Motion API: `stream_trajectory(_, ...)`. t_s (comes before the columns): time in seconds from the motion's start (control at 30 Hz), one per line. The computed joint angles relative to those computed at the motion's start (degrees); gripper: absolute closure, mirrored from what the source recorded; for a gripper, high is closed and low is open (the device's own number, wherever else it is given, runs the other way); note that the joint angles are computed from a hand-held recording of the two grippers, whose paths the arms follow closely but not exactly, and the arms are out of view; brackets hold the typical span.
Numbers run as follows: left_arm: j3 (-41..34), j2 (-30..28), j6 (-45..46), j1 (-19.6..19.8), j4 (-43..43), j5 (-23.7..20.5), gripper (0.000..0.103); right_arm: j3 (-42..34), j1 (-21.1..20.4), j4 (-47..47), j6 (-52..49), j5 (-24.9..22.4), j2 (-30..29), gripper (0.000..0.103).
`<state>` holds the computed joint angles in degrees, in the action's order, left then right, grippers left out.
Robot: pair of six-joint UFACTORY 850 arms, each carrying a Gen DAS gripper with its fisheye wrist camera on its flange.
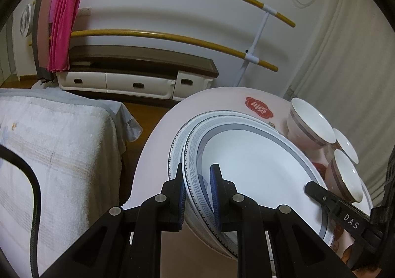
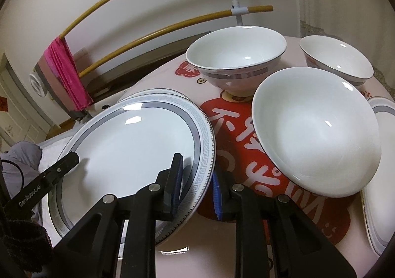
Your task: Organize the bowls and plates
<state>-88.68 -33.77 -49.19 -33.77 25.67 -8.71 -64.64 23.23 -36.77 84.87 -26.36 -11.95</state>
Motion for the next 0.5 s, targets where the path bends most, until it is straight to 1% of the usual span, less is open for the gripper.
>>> stream_trajectory(0.1, -0.2, -0.1, 2.7, 0.1, -3.0, -0.1, 0.089, -1.1, 0.3, 0.2, -0.2, -1.5, -0.8, 0.08)
stream_trajectory(0.23, -0.3, -0.2, 5.3, 0.3, -6.0, 0.1, 0.089, -3.5, 1.4, -0.5, -1.6, -5.7, -2.5, 0.077)
stream_trajectory(0.33, -0.3, -0.1, 5.4, 0.3, -6.2, 0.2, 0.089, -4.9, 2.1, -1.4, -2.4, -8.4, -3.6, 0.074)
stream_trajectory(0.4, -0.3, -0.1, 5.6, 0.3, -6.4, 0.2, 0.089, -5.2, 2.1, -1.0, -2.6, -8.8, -3.9, 0.074)
stream_trajectory(0.5, -0.2, 0.0, 6.4, 0.4, -7.1, 0.3, 0.089, -6.5, 2.7, -2.0, -3.1, -11.4, -4.9, 0.071)
